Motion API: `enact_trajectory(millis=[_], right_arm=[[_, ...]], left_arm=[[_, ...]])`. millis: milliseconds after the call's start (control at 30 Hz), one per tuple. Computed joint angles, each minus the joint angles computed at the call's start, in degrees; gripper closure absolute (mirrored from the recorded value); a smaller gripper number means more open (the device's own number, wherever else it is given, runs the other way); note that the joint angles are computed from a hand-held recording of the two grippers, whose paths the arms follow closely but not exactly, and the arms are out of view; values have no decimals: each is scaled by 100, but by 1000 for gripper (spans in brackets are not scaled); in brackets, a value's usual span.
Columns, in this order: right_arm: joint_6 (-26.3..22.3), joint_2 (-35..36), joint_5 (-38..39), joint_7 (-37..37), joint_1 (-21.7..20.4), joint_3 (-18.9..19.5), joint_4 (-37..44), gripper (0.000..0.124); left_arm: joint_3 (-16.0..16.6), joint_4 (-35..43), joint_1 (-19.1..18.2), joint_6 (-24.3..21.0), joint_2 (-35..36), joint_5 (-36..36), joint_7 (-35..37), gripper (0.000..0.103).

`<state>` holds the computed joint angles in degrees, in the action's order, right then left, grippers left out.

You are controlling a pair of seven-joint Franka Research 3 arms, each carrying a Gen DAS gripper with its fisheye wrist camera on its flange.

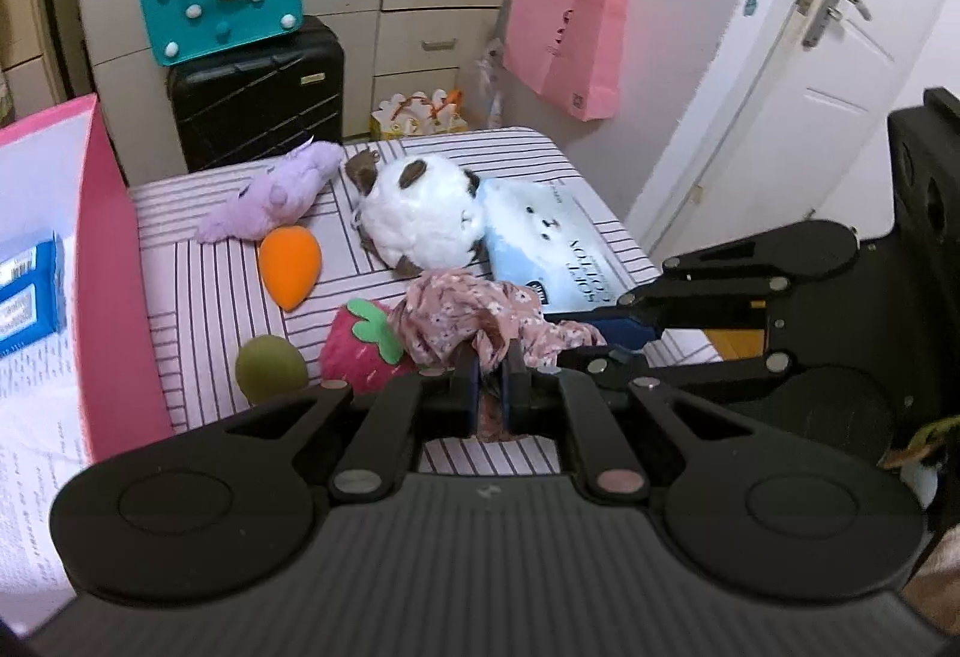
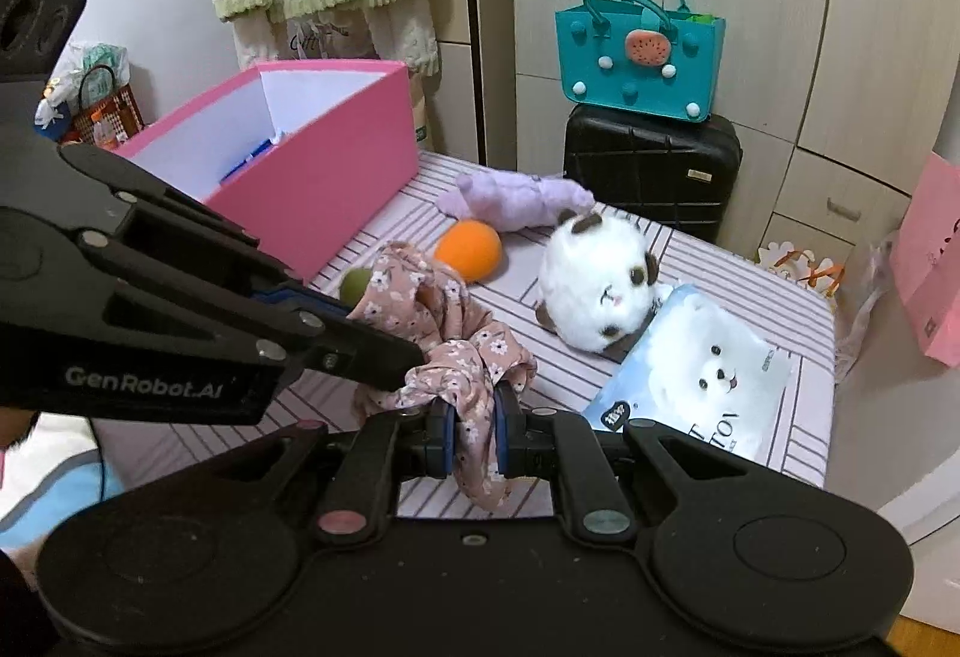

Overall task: Organize soft objects
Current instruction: 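Lift the scrunchie with the right tool and carry it over the pink box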

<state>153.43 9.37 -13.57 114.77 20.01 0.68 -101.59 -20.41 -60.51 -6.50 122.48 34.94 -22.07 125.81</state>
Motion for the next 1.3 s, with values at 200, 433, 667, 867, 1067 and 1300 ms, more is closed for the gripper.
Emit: enact_trajectory(millis=[200, 433, 667, 867, 1067, 1300], right_arm=[[-156, -85, 358, -251, -7, 121, 176, 109], [-199, 26, 519, -505, 80, 188, 510, 109], [-378, 400, 474, -797, 296, 195, 1226, 109], [-640, 950, 359, -1179, 526, 139, 2187, 109], [-930, 1668, 660, -1698, 650, 131, 3349, 108], [-1457, 2857, 1029, -2198, 769, 77, 5205, 108]], left_arm=[[32, 68, 96, -266, -171, 68, 276, 98], [78, -241, 330, -211, -562, -131, 687, 98], [171, -567, 617, -35, -906, -490, 1058, 97], [289, -713, 796, 228, -1101, -685, 1218, 97], [394, -732, 964, 447, -1159, -776, 1173, 97], [421, -96, 1094, 450, -717, -644, 1131, 97]])
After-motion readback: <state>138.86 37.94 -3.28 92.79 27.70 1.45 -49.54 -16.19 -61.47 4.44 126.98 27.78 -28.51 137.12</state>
